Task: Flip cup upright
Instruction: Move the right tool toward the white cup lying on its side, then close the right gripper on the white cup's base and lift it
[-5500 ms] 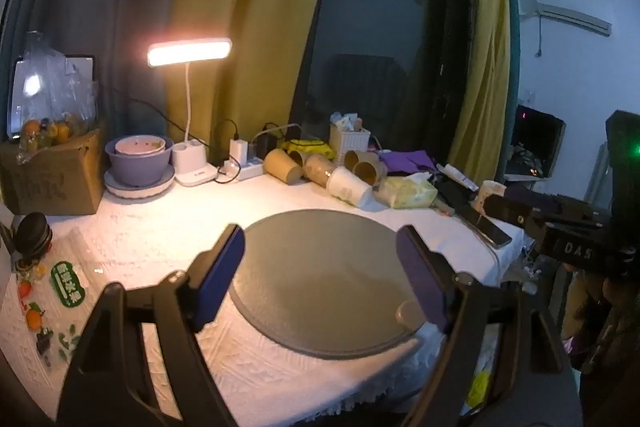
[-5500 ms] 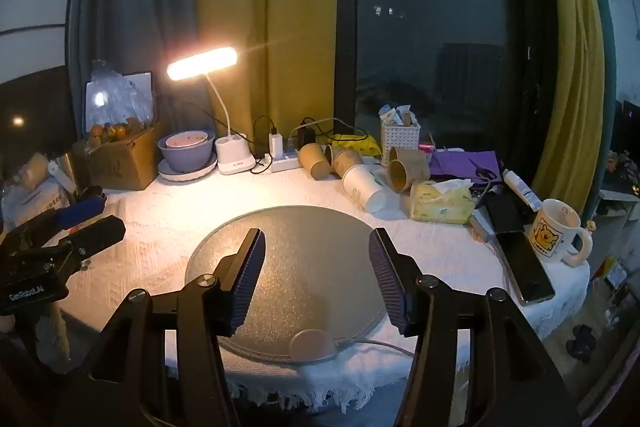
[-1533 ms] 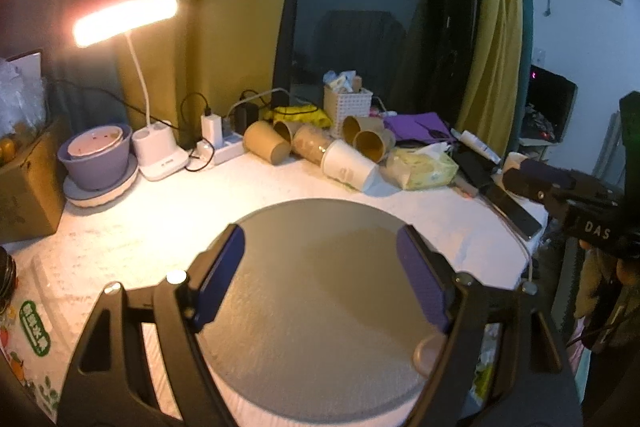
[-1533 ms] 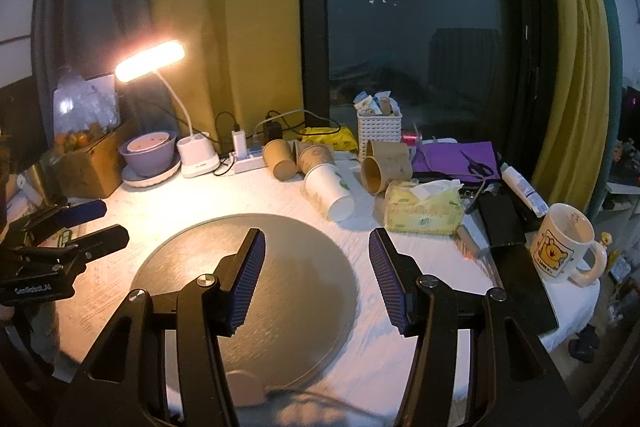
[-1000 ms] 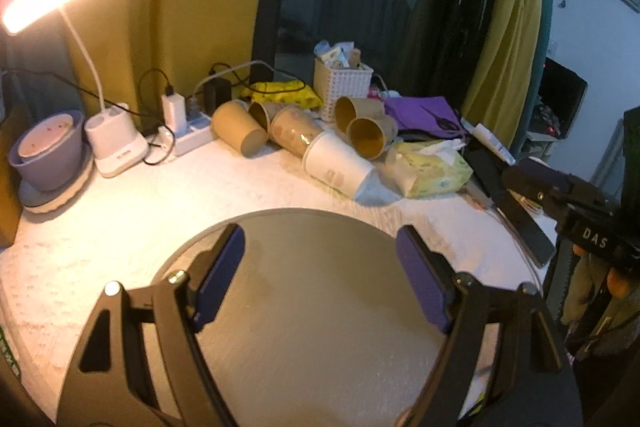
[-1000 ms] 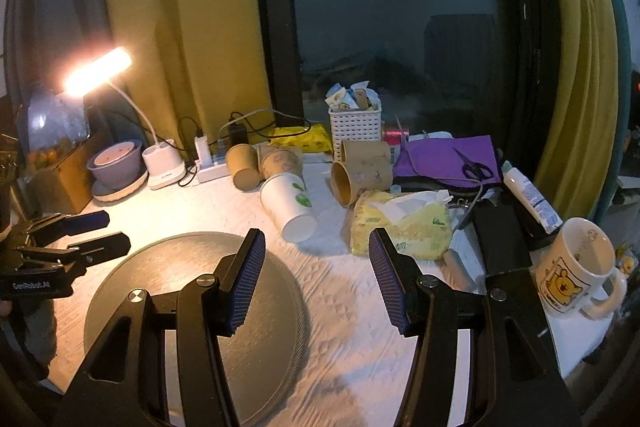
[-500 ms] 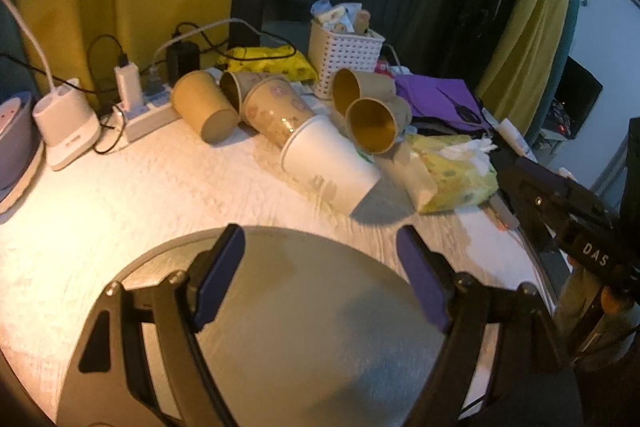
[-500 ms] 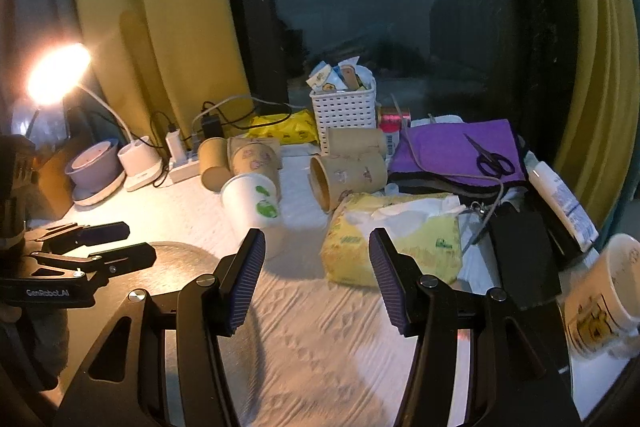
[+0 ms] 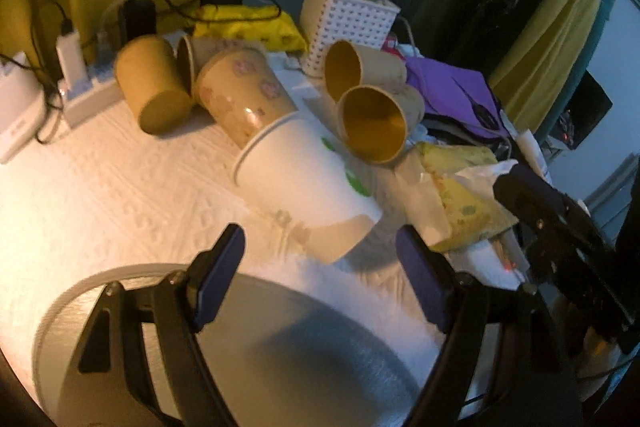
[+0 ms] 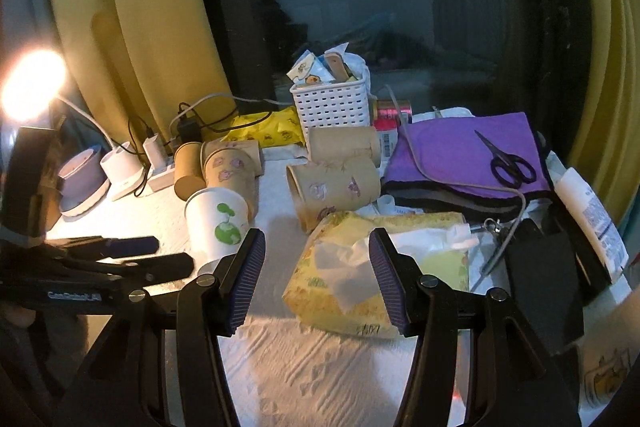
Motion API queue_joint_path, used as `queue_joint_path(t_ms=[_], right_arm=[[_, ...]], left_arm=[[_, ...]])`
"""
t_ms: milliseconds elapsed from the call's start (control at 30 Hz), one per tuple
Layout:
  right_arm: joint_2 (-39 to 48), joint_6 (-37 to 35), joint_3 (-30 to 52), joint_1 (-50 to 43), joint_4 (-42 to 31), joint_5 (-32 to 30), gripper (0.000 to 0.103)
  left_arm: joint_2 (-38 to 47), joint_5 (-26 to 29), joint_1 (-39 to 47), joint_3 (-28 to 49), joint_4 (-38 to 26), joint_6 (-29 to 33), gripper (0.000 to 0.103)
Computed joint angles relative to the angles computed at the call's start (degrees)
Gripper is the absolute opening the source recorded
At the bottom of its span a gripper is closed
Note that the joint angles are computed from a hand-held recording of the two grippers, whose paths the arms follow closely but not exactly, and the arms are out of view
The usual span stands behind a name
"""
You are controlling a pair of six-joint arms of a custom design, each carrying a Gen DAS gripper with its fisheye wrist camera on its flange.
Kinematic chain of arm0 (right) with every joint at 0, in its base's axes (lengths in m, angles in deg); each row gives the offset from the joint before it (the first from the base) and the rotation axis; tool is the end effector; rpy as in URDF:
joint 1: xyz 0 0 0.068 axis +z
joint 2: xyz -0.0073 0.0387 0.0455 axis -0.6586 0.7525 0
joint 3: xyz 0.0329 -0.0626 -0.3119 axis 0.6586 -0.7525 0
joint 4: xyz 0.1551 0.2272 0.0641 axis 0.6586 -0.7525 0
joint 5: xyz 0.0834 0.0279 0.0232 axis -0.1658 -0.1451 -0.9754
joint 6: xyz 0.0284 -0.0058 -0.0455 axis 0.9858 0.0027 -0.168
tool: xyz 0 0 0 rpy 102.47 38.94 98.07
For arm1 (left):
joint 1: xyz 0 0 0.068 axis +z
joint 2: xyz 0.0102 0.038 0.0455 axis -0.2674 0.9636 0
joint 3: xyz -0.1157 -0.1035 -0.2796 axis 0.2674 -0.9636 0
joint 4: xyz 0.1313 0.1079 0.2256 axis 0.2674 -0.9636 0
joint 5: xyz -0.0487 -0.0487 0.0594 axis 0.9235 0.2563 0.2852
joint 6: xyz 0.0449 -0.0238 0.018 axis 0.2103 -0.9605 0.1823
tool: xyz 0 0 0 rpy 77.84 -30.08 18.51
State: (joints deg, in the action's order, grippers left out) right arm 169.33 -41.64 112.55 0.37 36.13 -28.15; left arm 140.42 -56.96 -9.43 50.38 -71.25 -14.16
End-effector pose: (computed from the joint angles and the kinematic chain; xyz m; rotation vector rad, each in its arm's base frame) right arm 0.2061 0.1728 0.1755 -0.3366 2.1350 0.3684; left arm 0.2365 0.0118 0.1748 0.0140 2.4800 -0.4431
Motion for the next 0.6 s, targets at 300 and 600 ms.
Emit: queue_joint_path(t_ms=[300, 600], right_arm=[[1.8, 0.3, 0.8, -2.3, 1.0, -2.4, 0.057], [1.7, 0.7, 1.3, -1.8, 0.0, -1.7, 0.057]], left_arm=[[9.7, 2.1, 0.3, 6.1, -1.2, -6.6, 0.079], [15.5, 5.4, -1.0, 8.1, 1.2, -7.5, 0.078]])
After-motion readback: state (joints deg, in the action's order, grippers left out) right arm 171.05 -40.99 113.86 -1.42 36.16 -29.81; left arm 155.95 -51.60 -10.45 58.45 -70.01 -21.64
